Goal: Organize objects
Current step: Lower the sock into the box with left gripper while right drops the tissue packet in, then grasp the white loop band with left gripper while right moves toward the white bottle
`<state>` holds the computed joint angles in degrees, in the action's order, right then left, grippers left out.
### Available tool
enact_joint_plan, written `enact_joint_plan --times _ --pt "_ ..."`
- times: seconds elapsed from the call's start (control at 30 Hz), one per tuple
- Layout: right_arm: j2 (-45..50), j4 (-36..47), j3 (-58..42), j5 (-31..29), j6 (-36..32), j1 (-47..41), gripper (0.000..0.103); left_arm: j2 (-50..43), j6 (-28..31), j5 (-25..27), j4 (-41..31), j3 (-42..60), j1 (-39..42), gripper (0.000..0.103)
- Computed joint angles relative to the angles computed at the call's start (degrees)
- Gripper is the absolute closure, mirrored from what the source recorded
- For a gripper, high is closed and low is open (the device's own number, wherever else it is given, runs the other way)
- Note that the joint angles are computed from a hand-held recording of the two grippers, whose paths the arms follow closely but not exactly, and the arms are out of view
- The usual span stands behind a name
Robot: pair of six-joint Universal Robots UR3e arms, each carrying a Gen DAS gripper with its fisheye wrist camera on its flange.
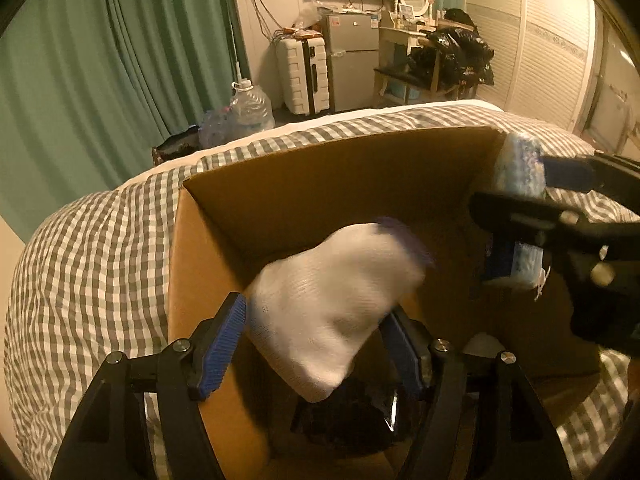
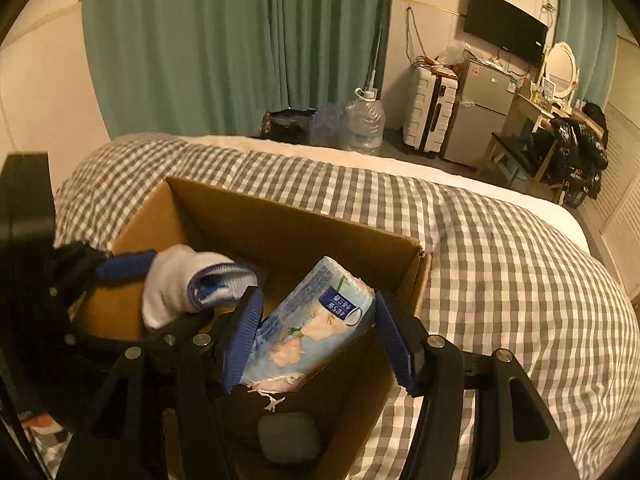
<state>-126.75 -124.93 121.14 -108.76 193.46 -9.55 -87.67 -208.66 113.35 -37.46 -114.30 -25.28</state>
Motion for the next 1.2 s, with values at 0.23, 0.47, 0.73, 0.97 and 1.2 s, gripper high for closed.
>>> enact_joint_plan --times 0.23,0.47,0.73,0.97,1.2 --pt "-1.04 7.93 -9.46 -5.59 7.73 7.18 0.03 6.72 -5.15 6.24 -11.02 4.5 -7.2 0.011" --pt "9.38 31.48 -33.36 -24.88 26.63 30.73 0.025 11.3 -16.72 14.51 -34.11 16.62 -18.42 0.01" --pt "20.73 63.29 -54.92 -31.62 54.88 52.2 0.025 11.77 -37.81 19.16 -59.63 27.06 -31.73 0.009" --pt "26.57 73.43 -56.17 -27.69 70.78 64.13 0.025 8.17 -55.68 19.26 -70.14 28.87 -42.62 0.009" --pt "27.98 66.04 -42.11 -22.34 77.44 69.63 0.025 10.72 -64.5 13.1 -60.73 16.94 -47.62 0.009"
